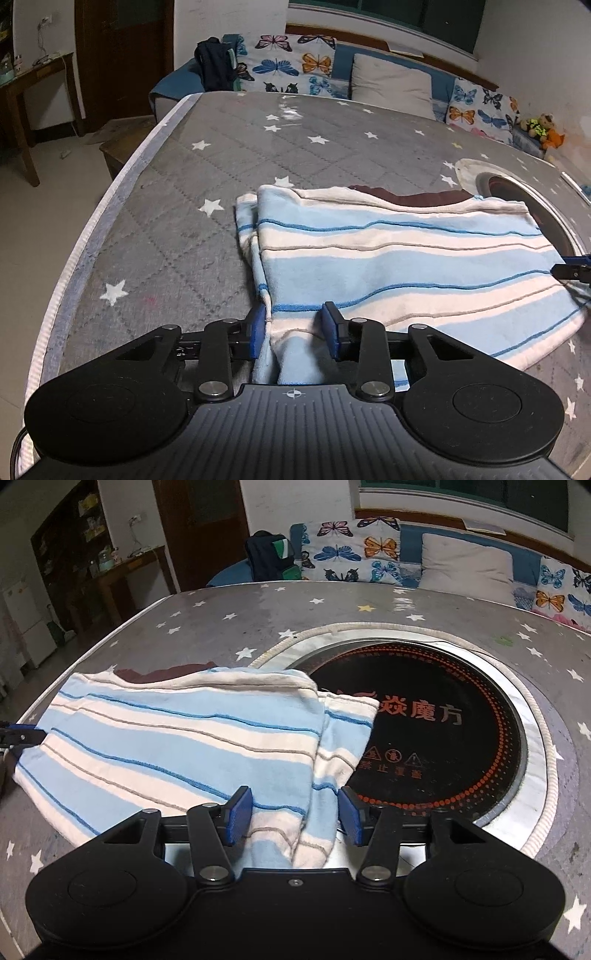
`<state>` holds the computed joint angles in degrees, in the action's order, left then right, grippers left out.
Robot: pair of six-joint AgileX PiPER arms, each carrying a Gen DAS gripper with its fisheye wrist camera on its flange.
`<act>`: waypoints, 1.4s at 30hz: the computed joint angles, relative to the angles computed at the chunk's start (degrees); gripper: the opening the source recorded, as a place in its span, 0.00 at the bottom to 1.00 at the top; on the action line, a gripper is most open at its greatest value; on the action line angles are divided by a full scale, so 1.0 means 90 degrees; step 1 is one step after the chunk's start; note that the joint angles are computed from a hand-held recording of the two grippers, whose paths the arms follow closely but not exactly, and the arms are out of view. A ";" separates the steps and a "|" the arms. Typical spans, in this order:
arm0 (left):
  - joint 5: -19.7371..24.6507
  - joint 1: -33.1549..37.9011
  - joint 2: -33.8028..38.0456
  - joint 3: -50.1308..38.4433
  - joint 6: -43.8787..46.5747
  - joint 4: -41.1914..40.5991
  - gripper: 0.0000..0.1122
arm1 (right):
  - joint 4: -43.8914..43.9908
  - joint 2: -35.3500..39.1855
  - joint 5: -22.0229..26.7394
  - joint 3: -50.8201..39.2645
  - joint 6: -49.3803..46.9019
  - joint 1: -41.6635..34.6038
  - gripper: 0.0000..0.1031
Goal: Fold clothes
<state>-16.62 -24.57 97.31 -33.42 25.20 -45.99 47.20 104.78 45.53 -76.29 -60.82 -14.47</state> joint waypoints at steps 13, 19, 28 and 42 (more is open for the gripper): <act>-0.0339 -0.0433 -0.0834 -0.0164 0.1833 -0.1933 0.09 | -0.0273 -0.0611 -0.0017 -0.0225 -0.0409 0.0323 0.13; -0.0475 -0.0520 -0.1107 -0.0919 0.3280 -0.2978 0.08 | -0.0439 -0.0479 -0.0033 -0.1118 -0.0194 0.0603 0.13; -0.1053 -0.0446 -0.0513 -0.2558 0.5232 -0.4286 0.08 | -0.0762 0.0458 -0.0341 -0.2982 0.0476 0.1111 0.13; -0.1067 0.0140 0.0908 -0.3237 0.6216 -0.5234 0.10 | -0.1921 0.1620 -0.0264 -0.3963 0.1702 0.1474 0.16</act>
<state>-26.22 -23.31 105.48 -62.56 81.14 -93.09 29.91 119.36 43.16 -111.97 -45.50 -1.20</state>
